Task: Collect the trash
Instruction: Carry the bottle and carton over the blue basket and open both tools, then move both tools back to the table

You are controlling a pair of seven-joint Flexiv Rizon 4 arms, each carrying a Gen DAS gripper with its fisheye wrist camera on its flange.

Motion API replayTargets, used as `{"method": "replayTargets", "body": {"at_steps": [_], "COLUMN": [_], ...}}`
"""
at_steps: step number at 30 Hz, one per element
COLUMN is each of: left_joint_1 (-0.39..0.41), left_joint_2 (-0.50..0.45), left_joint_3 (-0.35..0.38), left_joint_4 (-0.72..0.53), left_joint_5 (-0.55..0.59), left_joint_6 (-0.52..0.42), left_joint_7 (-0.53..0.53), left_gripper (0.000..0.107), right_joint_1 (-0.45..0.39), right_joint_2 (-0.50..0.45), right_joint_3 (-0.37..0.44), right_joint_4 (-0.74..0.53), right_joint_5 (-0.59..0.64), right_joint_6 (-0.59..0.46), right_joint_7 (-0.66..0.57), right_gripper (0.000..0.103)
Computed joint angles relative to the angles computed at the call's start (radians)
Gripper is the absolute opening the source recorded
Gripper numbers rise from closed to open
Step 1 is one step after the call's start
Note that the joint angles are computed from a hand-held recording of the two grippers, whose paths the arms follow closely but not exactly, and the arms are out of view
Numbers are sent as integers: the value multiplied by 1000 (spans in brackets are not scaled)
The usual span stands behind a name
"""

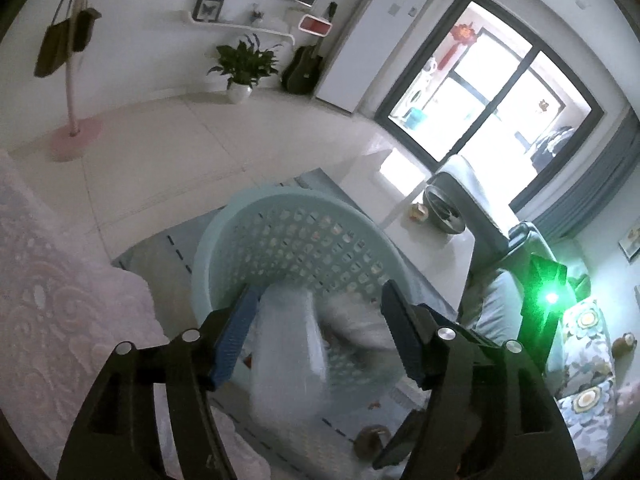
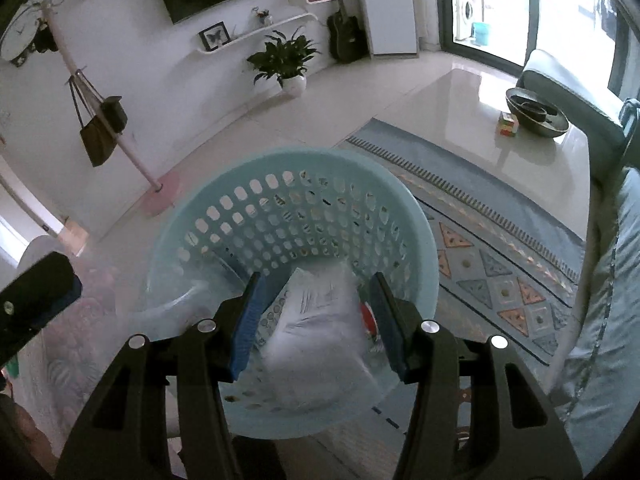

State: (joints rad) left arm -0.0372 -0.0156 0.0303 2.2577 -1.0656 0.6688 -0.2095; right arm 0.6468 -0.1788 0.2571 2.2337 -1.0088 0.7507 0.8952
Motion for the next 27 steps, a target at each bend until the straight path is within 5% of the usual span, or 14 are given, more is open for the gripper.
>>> {"method": "replayTargets", "body": {"at_steps": [15, 22, 27], "left_joint_1": [102, 211, 294], "left_joint_2": [117, 163, 150], "left_joint_3": [106, 193, 232], "left_joint_4": [11, -39, -95], "left_joint_5": [-11, -38, -76], "left_joint_6": [-153, -260, -256], "left_joint_7": [52, 100, 140], "left_gripper": [66, 69, 72], "right_joint_1": [83, 169, 241], "right_joint_2": [9, -84, -192], "right_joint_3": [36, 13, -36], "right_joint_4": [-139, -338, -521], "right_joint_5": [-34, -123, -186], "right_joint_6": [-167, -231, -210], "right_joint_7": [-77, -210, -354], "right_gripper": [52, 52, 52]}}
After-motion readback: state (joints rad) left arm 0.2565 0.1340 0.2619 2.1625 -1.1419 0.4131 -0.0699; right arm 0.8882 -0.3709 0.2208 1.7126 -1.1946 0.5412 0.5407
